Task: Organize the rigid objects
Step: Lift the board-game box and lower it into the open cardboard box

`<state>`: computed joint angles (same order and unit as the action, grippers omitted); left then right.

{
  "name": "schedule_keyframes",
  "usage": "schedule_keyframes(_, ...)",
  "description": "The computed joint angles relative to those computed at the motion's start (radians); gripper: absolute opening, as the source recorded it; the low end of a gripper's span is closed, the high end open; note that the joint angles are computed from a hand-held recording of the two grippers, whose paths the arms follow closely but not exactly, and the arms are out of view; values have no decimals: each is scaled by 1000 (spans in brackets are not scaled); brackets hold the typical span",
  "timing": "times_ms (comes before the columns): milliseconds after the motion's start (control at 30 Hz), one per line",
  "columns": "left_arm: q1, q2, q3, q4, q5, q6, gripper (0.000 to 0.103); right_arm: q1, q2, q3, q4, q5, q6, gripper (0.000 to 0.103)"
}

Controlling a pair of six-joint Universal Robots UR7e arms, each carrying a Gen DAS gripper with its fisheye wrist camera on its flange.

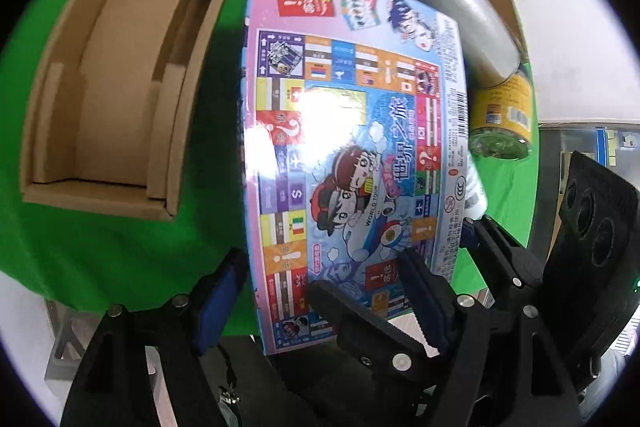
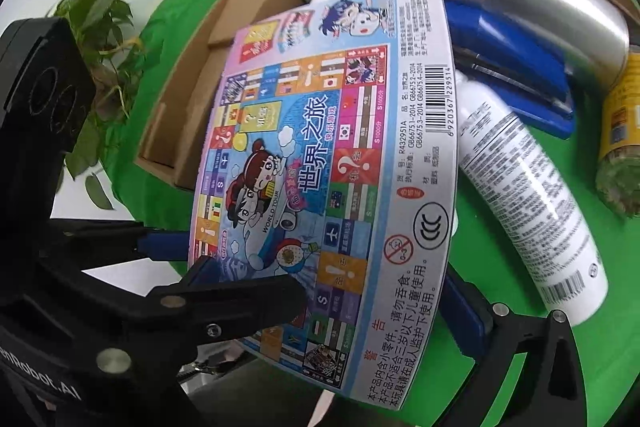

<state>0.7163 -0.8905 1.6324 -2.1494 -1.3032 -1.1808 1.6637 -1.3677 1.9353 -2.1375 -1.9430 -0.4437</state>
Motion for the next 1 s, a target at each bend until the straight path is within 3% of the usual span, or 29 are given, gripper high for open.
schedule_keyframes(400,-92,51,-249,237,163,33,78,70,-75,-85,-28,99,-8,102)
schedule_keyframes(667,-140,124,-430,337,264,100,78,114,-51,-210,-57,147,-2,102)
schedule_keyframes(867,-148,115,-437,320,287,151,78,127,-30,-300,-48,148,15,102)
schedule_keyframes(1000,-117,100,-440,306,283,217,78,147,27,-354,-68,128,46,102)
